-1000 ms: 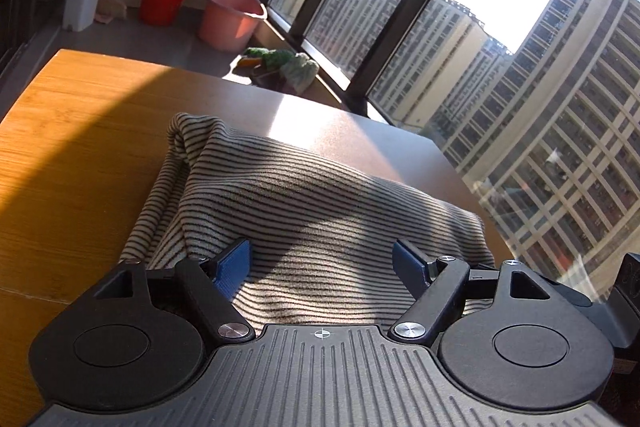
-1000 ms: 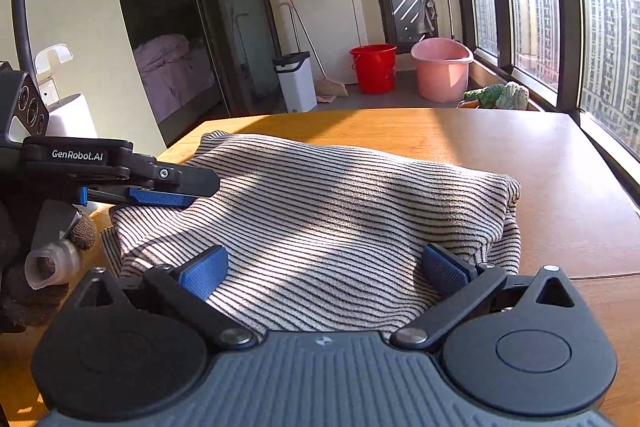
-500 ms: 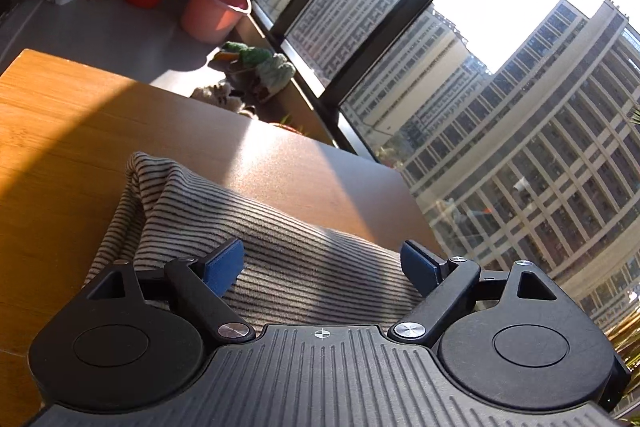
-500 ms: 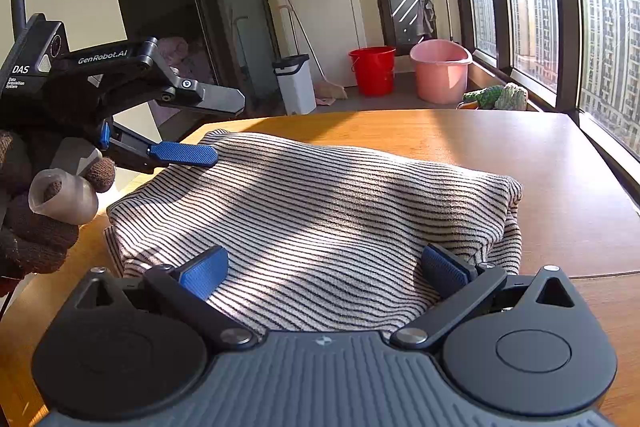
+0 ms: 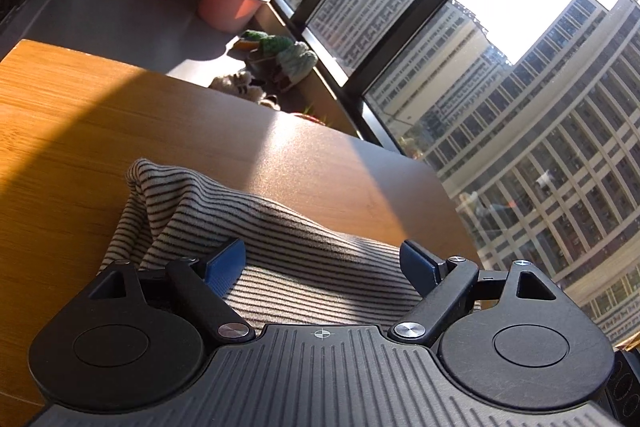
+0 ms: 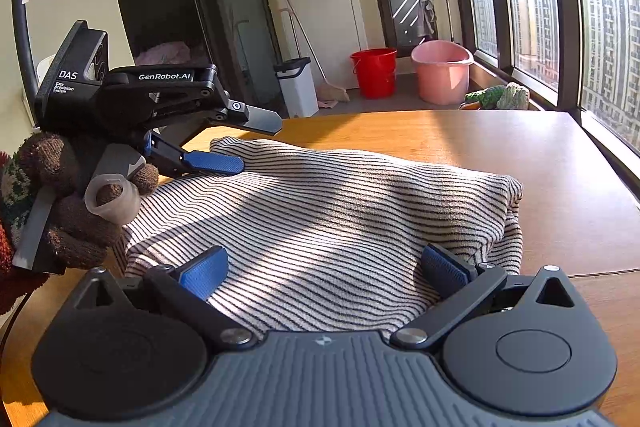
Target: Fold clothes
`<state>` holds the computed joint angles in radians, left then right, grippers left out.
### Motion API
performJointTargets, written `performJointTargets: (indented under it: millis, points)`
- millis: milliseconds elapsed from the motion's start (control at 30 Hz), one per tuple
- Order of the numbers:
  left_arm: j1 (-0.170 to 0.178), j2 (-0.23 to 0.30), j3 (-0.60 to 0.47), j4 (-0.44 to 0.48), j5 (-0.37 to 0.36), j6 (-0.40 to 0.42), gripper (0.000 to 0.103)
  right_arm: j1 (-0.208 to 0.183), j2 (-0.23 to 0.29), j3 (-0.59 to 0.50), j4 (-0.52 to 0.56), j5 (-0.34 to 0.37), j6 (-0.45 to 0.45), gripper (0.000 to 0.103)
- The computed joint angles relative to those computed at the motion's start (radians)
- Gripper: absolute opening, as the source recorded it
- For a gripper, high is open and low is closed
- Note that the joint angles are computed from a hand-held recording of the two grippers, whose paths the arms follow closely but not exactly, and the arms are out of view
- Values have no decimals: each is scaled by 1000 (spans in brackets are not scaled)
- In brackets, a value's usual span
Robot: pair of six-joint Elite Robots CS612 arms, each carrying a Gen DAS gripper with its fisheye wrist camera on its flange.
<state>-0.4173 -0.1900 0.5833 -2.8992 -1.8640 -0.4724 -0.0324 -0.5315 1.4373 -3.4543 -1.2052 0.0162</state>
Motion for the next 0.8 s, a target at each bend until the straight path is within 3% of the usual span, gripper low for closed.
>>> performJointTargets:
  millis: [133, 300, 433, 567, 600, 667, 733, 800]
  points:
    - [-15, -97, 180, -108, 38, 87, 95, -2, 1, -2, -1, 5, 4, 103]
    - [-10, -173, 350, -210, -26, 66, 96, -6, 3, -5, -4, 19, 8, 103]
    - [4, -189, 409, -205, -112, 28, 98, -18, 7, -5, -12, 68, 19, 103]
    - [7, -191, 436, -237, -134, 22, 98, -58, -10, 12, -14, 199, 61, 103]
    - [8, -189, 438, -245, -140, 19, 98, -61, -17, 18, -40, 177, 56, 102]
    - [12, -177, 421, -246, -155, 4, 99, -63, -29, 28, -92, 117, 44, 93]
    - [17, -150, 378, -241, -175, -7, 99, -58, -33, 10, -73, 45, 0, 66]
    - [21, -127, 334, -227, -194, -8, 100, -58, -26, -24, -32, 28, -26, 50]
